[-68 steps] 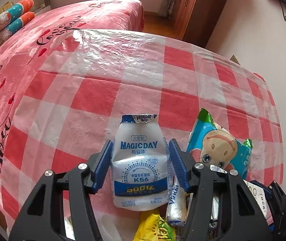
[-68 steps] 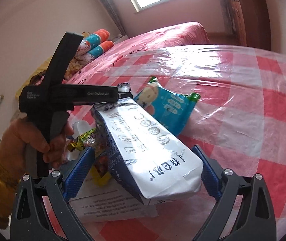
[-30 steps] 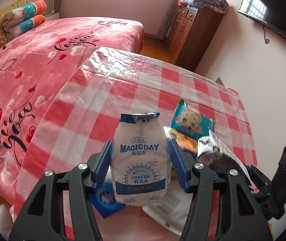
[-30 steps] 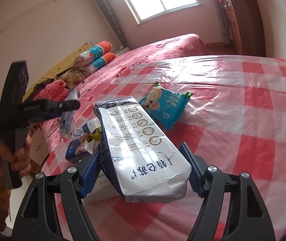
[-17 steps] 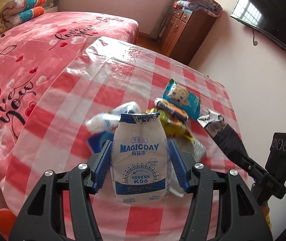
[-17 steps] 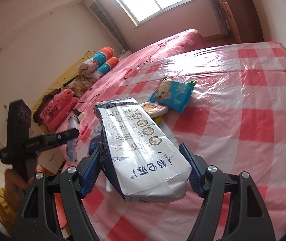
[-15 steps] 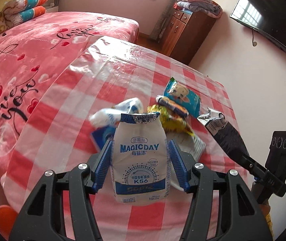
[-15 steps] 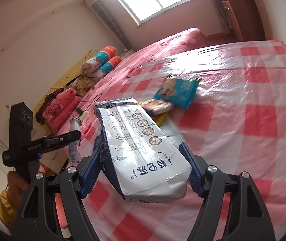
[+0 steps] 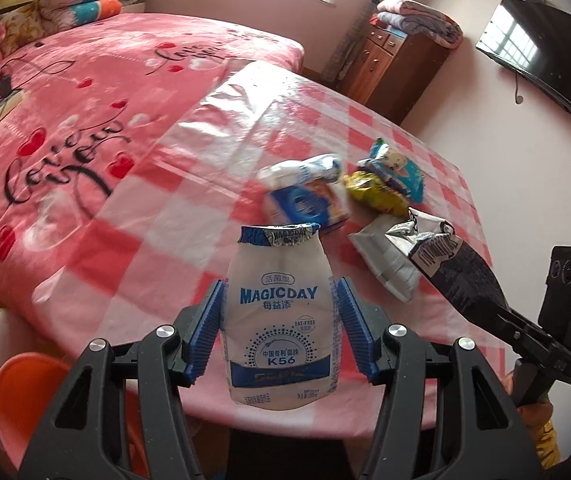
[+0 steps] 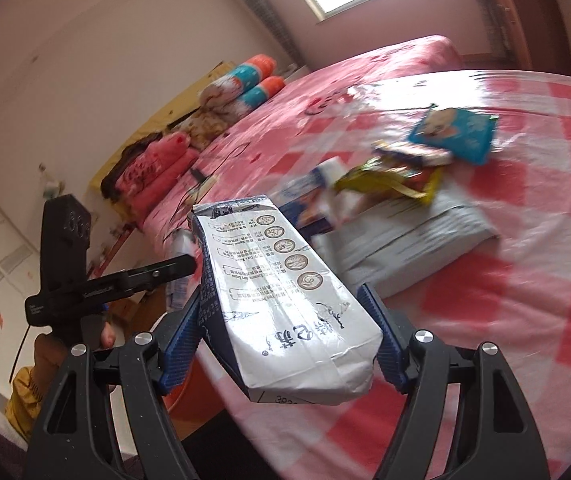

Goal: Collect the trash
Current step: 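Carry the bottle and paper bag over the orange bucket with both tools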

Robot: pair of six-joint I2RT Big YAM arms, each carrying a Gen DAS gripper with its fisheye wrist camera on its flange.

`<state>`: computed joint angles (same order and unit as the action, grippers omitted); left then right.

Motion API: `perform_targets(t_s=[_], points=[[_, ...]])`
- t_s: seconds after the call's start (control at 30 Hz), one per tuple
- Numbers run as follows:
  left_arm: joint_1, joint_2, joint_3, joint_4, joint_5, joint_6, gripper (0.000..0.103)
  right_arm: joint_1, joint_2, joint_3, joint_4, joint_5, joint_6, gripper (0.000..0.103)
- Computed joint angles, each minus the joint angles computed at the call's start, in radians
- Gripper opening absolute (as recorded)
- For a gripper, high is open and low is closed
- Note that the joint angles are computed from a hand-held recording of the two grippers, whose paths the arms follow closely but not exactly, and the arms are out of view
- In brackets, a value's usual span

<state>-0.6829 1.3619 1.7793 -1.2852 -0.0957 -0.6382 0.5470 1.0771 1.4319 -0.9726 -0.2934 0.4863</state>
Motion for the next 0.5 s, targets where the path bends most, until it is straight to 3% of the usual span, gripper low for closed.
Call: perform_targets(t_s=[0.5], points=[[0.119, -0.305, -0.306, -0.087, -0.052, -0.105, 0.058, 0.296, 0.179, 0.16, -0.075, 0.035, -0.057, 0.074]])
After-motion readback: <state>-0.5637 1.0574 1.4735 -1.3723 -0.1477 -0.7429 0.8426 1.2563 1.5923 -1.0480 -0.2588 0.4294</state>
